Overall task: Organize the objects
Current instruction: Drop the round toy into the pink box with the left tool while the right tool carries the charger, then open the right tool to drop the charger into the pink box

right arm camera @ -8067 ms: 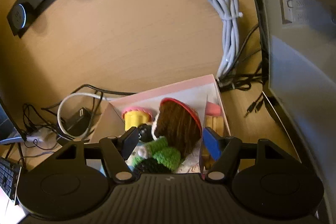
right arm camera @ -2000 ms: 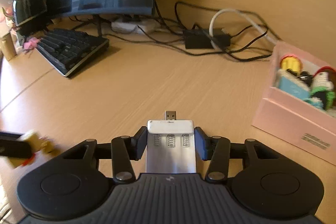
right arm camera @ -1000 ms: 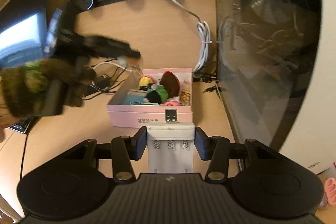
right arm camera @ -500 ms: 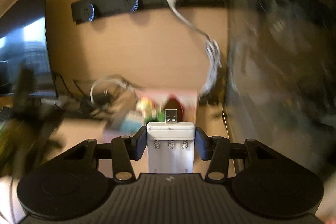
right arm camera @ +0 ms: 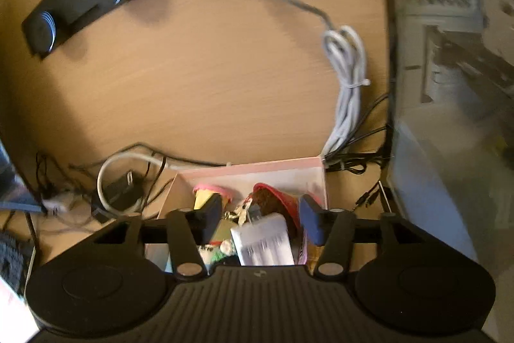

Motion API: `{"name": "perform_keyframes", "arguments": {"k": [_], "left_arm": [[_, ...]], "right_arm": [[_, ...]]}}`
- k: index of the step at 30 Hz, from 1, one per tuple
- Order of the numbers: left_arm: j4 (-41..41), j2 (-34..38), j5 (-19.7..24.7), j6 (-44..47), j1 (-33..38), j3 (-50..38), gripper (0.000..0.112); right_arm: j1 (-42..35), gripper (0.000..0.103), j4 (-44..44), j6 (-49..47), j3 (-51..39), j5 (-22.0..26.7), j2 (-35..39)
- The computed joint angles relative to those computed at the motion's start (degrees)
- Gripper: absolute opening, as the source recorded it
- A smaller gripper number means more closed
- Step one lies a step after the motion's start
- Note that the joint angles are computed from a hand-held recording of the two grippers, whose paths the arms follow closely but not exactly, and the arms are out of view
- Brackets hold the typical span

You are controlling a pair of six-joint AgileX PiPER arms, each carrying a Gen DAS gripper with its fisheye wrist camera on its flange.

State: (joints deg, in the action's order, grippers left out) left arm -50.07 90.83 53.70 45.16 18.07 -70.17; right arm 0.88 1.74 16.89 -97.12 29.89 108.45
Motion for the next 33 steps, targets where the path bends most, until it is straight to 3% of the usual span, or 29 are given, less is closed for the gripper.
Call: {"name": "perform_keyframes", "arguments": {"k": [1, 5, 7, 9, 15, 19, 24, 25, 27, 30, 33], "left_arm": [[0.3, 0.0, 0.3, 0.0, 0.4, 0.3, 0.042], [1.3, 1.2, 0.8, -0.3, -0.6, -0.3, 0.042], [0.8, 2.3, 1.3, 0.0, -2.3, -1.8, 0.042], [0.5, 3.9, 1.4, -0.1, -5.3, -4.7, 0.042], [6.5, 15.8, -1.7, -10.0, -17.2, -27.3, 0.042], [17.5, 28.7, 0.3, -20.1, -24.4, -47.0, 0.042], [34.3, 39.6, 4.9, -34.2, -29.8, -62.7, 0.043], [37.6, 40.4, 6.0, -37.5, -30.1, -63.6, 0.049], [39.4, 41.0, 8.0, -43.2, -29.7, -64.0, 0.073], [38.5, 37.4, 3.7, -46.0, -28.3, -56.2, 0.095], [40.1, 35.9, 0.9, -47.0, -27.9, -53.1, 0.099]], "right_arm": [[-0.2, 0.070, 0.3, 0.9, 2.7, -2.4, -1.6], [-0.4, 0.074, -0.1, 1.4, 10.8, -5.8, -7.4], [0.9, 0.084, -7.3, 6.7, 15.2, -7.0, -10.4], [2.0, 0.086, -13.4, 11.2, 20.1, -8.4, -13.4], [4.9, 0.087, -25.2, 19.6, 30.6, -8.1, -18.4], [5.4, 0.087, -27.5, 22.3, 33.0, -8.4, -17.8], [6.5, 0.087, -38.3, 29.9, 32.9, -8.4, -15.0], [6.7, 0.087, -40.2, 30.9, 32.5, -8.2, -14.1], [7.3, 0.087, -44.6, 33.6, 32.2, -7.7, -12.5], [7.9, 0.086, -50.6, 37.7, 31.5, -8.1, -10.6], [8.7, 0.086, -54.0, 39.4, 29.9, -8.1, -8.6]]}}
